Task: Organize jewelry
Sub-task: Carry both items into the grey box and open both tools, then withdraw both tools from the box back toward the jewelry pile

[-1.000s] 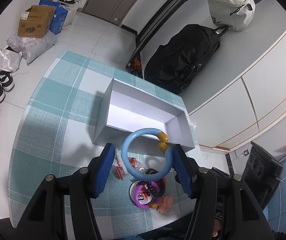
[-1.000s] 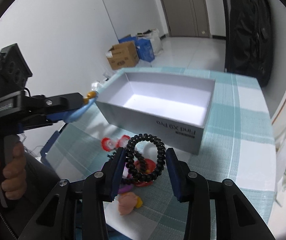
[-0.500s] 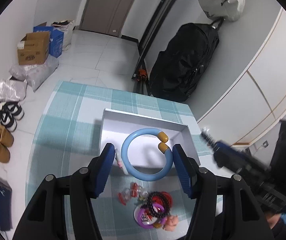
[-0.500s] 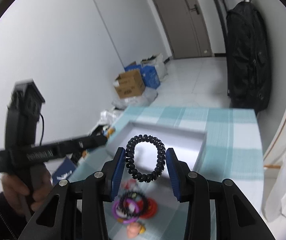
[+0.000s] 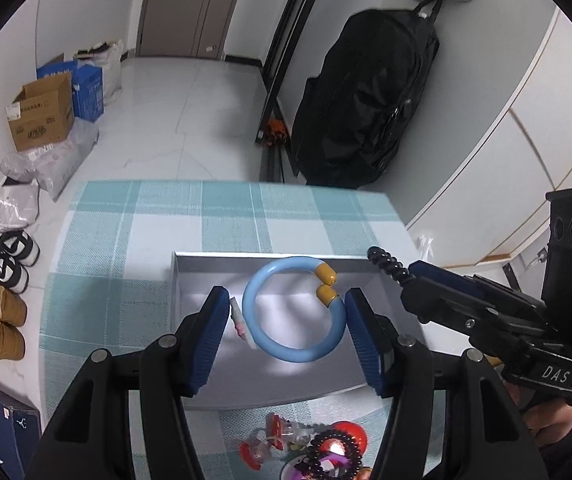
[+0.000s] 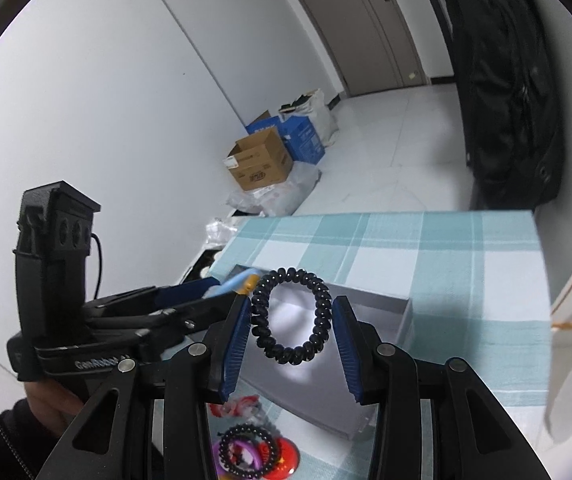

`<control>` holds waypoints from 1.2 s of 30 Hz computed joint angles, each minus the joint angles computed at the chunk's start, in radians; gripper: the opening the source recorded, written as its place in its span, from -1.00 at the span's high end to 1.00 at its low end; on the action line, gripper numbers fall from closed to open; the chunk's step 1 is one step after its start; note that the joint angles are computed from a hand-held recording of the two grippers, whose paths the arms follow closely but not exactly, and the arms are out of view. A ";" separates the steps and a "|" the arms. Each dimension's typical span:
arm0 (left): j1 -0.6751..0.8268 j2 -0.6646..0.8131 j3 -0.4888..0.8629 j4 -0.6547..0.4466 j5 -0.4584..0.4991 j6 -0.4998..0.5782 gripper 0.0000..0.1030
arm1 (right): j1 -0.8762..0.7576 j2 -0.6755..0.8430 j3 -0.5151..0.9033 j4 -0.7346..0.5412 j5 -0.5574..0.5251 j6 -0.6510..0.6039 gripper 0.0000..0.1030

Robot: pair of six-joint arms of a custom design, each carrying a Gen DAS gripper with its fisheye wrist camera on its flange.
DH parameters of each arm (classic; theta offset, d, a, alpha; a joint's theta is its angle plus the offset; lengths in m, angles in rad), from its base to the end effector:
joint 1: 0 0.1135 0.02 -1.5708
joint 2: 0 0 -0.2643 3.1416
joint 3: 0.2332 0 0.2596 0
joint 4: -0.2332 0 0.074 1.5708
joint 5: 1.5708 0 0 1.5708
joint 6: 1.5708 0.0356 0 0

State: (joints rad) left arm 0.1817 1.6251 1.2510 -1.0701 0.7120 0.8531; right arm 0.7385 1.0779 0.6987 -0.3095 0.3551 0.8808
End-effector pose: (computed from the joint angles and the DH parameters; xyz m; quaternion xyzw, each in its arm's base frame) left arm 0.3033 0.0321 0.2408 0.3290 0.8759 -0.2730 0.2236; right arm 0.1819 0.1488 0.2403 0.1385 0.8825 0.1941 0.4055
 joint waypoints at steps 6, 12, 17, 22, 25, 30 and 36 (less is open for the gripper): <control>-0.019 0.071 0.052 -0.064 -0.012 0.006 -0.06 | -0.042 0.058 -0.002 0.041 -0.067 -0.024 0.19; -0.042 0.123 0.089 -0.105 -0.013 -0.018 -0.06 | -0.076 0.079 -0.005 0.053 -0.090 -0.041 0.17; -0.046 0.159 0.126 -0.160 0.002 -0.008 -0.14 | -0.085 0.079 -0.006 0.041 -0.084 -0.024 0.02; -0.018 0.199 0.177 -0.242 0.073 0.015 -0.39 | -0.074 0.021 -0.029 0.039 -0.052 0.000 -0.39; -0.004 0.158 0.152 -0.210 0.074 0.008 -0.39 | -0.058 -0.041 -0.055 0.046 -0.026 0.014 -0.51; 0.012 0.006 0.029 -0.071 0.035 -0.010 -0.39 | 0.004 -0.082 -0.054 0.007 0.054 0.049 -0.62; 0.028 -0.150 -0.089 0.036 -0.004 -0.004 -0.40 | 0.112 -0.059 -0.009 -0.069 0.165 0.081 -0.89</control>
